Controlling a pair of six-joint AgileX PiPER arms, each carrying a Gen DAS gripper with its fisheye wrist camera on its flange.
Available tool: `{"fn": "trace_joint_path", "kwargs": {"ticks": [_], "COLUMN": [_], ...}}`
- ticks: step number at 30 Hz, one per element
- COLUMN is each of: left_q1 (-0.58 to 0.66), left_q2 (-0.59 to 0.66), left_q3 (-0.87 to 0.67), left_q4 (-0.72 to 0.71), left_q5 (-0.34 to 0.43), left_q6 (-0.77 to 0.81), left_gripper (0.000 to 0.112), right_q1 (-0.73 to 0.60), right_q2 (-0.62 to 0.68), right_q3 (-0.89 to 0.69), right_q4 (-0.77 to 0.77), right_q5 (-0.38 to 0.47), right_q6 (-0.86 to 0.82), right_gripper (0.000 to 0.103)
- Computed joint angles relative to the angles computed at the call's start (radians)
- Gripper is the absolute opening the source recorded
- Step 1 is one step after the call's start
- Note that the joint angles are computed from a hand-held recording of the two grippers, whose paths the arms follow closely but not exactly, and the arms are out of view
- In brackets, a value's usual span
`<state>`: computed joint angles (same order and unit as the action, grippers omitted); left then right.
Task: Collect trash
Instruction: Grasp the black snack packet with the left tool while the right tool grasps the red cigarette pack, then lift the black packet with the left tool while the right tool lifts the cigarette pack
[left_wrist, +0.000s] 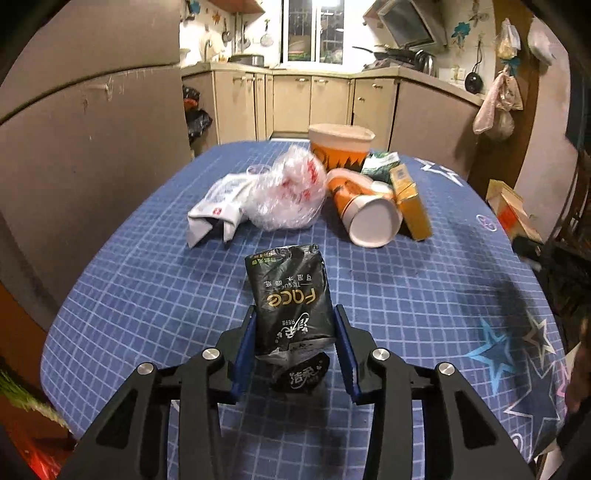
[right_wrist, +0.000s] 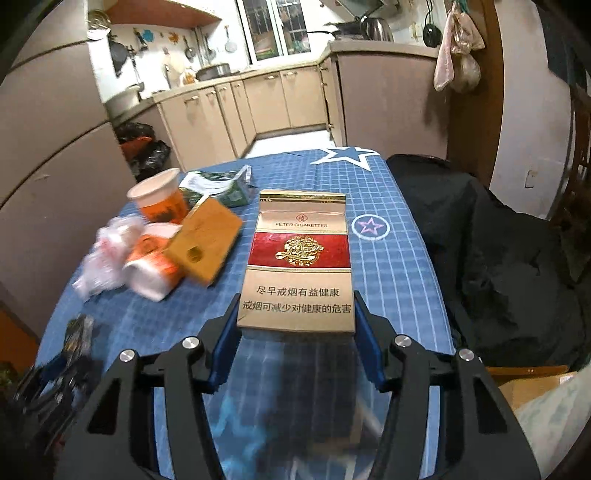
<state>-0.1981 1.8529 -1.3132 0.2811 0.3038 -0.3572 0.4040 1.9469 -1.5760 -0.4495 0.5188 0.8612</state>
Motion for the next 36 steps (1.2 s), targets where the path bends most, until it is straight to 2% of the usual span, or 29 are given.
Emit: {"fn": "trace_joint_path", "kwargs": {"ticks": [4, 10, 13, 18, 26, 36], "left_q1": [-0.023, -0.075, -0.094, -0.107, -0.116, -0.150], "left_q2": [-0.037, -0.101, -0.132, -0.174, -0.225, -0.280], "left_q3": [0.027, 0.086, 0.124, 0.164, 0.209, 0.240], "left_q4": [0.108, 0.437, 0.585, 0.727, 0.834, 0.882], "left_q5": [-0.012, -0.022, -0.024, -0.019, -0.014, -0.001], "left_q6": [-0.097, -0.393, -0.527, -0.654, -0.756, -0.797], "left_gripper": [0.041, 0.041, 0.041, 0.041, 0.041, 0.041], "right_q1": [0.058, 0.148, 0.203, 0.261, 0.323, 0.369], "right_q2": [-0.094, -0.177, -0.198, -0.229, -0.273, -0.329], "right_q3": [0.124, 0.234, 0.257, 0.289, 0.345, 0.386], "right_q4": [-0.095, -0.145, -0.231, -0.321, -0.433, -0.533], "right_q5": [-0.029, -0.050, -0.015, 0.030, 0.091, 0.145], "right_q6": [0.113, 0.200, 0.284, 0.374, 0.493, 0.593], "right_gripper": [0.054, 0.054, 0.054, 0.054, 0.054, 0.054]}}
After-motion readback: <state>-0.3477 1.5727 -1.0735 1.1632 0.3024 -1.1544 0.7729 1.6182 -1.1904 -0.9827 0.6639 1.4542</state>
